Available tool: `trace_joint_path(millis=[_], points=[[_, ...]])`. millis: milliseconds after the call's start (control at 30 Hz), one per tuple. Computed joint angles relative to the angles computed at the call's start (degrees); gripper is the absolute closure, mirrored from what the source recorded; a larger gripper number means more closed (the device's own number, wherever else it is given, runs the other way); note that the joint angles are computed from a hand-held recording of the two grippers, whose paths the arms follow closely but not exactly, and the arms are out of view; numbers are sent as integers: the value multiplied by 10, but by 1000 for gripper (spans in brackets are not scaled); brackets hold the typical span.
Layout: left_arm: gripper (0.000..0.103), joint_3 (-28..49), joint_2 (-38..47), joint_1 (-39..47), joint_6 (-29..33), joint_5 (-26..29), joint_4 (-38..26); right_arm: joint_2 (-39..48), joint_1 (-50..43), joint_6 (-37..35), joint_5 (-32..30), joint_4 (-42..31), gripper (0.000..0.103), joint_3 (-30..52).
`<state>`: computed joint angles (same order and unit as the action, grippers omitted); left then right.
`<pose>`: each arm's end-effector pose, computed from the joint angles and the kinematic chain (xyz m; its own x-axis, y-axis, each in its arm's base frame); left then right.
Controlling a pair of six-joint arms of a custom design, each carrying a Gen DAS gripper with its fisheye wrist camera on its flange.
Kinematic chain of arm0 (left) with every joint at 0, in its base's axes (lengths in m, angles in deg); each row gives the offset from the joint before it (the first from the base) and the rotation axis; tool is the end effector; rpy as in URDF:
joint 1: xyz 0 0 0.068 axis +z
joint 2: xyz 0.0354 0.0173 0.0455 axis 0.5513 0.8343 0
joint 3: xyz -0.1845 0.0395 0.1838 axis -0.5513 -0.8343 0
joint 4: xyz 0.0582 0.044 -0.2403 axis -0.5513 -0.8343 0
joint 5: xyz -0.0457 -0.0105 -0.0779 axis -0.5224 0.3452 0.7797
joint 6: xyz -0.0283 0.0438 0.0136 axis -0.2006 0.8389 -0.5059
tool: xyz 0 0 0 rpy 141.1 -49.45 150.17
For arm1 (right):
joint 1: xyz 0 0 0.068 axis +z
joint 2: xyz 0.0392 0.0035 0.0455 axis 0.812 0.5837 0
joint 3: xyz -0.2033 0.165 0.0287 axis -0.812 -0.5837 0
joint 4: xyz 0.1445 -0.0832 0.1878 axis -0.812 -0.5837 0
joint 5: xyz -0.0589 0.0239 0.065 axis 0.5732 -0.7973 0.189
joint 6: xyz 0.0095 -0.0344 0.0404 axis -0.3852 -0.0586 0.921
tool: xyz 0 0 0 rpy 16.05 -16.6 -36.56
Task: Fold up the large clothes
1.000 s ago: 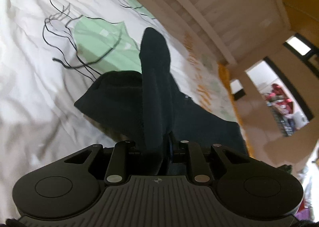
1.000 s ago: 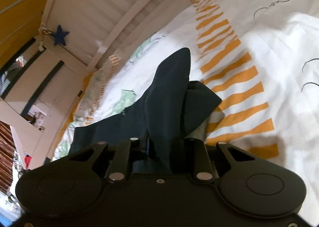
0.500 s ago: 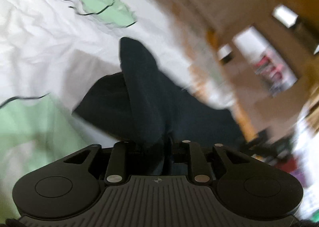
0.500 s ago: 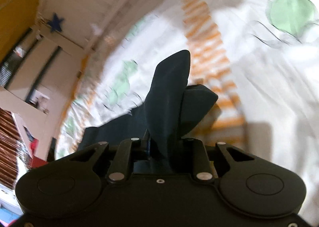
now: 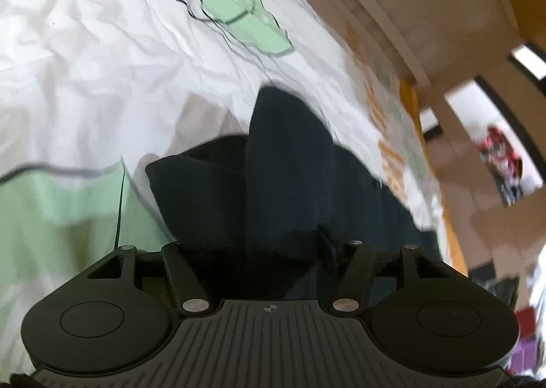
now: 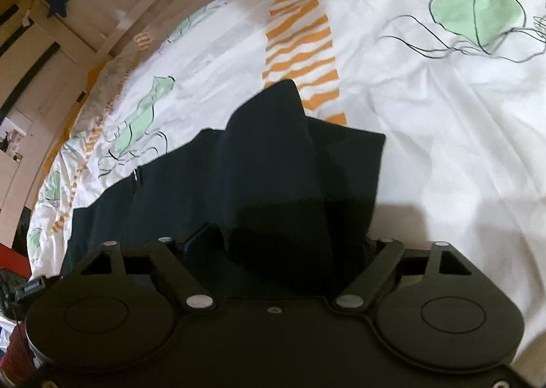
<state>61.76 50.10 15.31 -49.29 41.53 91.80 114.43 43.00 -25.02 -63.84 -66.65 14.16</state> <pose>0.1958 -0.0677 0.0688 -0.6577 -0.6124 -0.4387 -0.2265 0.7162 -0.6602 0.3470 -0.0443 0.0575 -0.8736 0.0858 -0.4790 -0.2391 0.7816 0.5761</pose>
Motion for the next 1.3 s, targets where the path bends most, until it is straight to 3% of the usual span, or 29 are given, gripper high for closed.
trace_joint_path(millis=[167, 267, 400, 467, 567, 667, 933, 1300], points=[[45, 0, -24, 8, 16, -47, -14, -4, -20, 12, -24, 39, 18, -23], [45, 19, -81, -19, 19, -123, -108, -7, -29, 30, -23, 67, 18, -33], [39, 38, -200, -101, 20, -299, -279, -14, -38, 54, -14, 99, 16, -45], [37, 48, -252, -138, 19, -357, -349, -14, -39, 54, -12, 98, 12, -46], [31, 82, -288, -198, 10, -415, -433, -15, -34, 39, -2, 91, 8, -45], [29, 134, -270, -260, -8, -452, -484, -15, -27, 17, 2, 69, 0, -41], [28, 259, -92, -365, -67, -470, -482, -17, -27, -2, -1, 47, 1, -46], [26, 406, 120, -397, -95, -444, -528, -24, -20, -13, 8, 49, 0, -58]])
